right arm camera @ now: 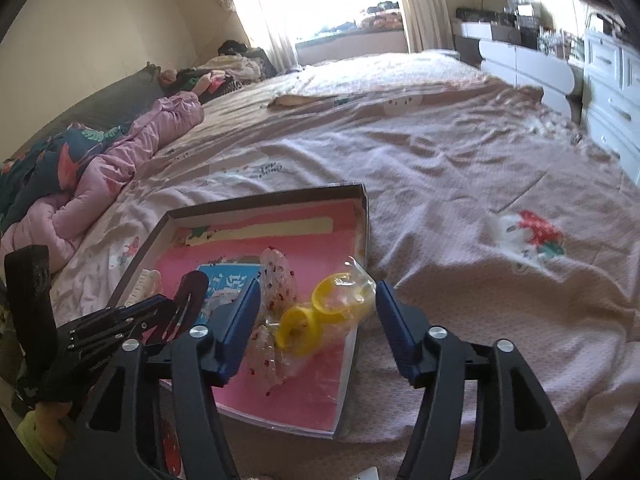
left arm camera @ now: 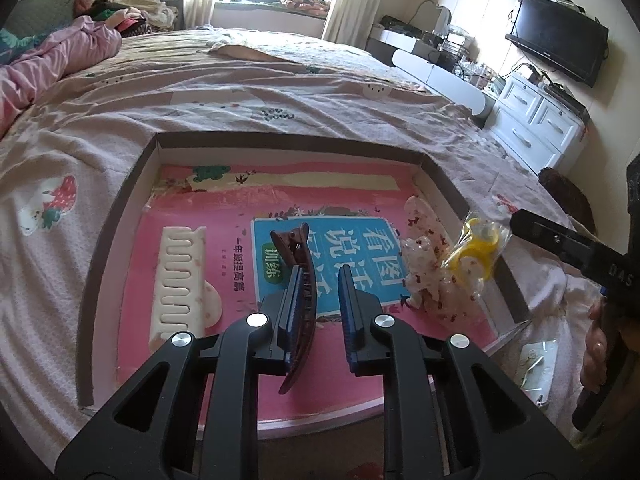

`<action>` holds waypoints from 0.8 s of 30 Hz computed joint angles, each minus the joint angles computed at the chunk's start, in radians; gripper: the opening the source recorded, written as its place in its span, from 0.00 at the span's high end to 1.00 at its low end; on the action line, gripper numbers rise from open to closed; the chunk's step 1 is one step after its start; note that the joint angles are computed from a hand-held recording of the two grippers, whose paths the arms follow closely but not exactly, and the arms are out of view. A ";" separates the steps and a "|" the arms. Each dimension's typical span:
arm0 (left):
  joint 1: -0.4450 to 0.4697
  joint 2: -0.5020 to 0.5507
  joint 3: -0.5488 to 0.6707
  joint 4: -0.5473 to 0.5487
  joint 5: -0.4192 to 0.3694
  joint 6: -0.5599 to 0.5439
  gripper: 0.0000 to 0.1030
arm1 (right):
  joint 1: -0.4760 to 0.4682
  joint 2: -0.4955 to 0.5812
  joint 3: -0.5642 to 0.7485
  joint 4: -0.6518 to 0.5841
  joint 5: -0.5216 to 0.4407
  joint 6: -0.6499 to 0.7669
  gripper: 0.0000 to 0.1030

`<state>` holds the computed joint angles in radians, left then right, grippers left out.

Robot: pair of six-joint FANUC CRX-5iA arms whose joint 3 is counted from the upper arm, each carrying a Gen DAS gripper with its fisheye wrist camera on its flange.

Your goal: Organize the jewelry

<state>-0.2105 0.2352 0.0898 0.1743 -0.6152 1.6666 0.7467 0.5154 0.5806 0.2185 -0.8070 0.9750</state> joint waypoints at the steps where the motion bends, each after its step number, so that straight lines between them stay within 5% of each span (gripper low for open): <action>1: 0.001 -0.006 -0.005 0.001 0.005 0.000 0.87 | 0.004 -0.006 -0.011 0.020 0.007 -0.009 0.40; 6: 0.006 -0.036 -0.022 0.005 0.024 0.013 0.80 | 0.024 -0.072 -0.134 0.162 0.099 -0.097 0.29; 14: 0.006 -0.125 -0.054 -0.071 0.081 0.098 0.50 | 0.045 -0.171 -0.324 0.429 0.232 -0.289 0.22; 24: -0.004 -0.240 -0.101 -0.180 0.145 0.217 0.14 | 0.055 -0.267 -0.470 0.623 0.321 -0.467 0.13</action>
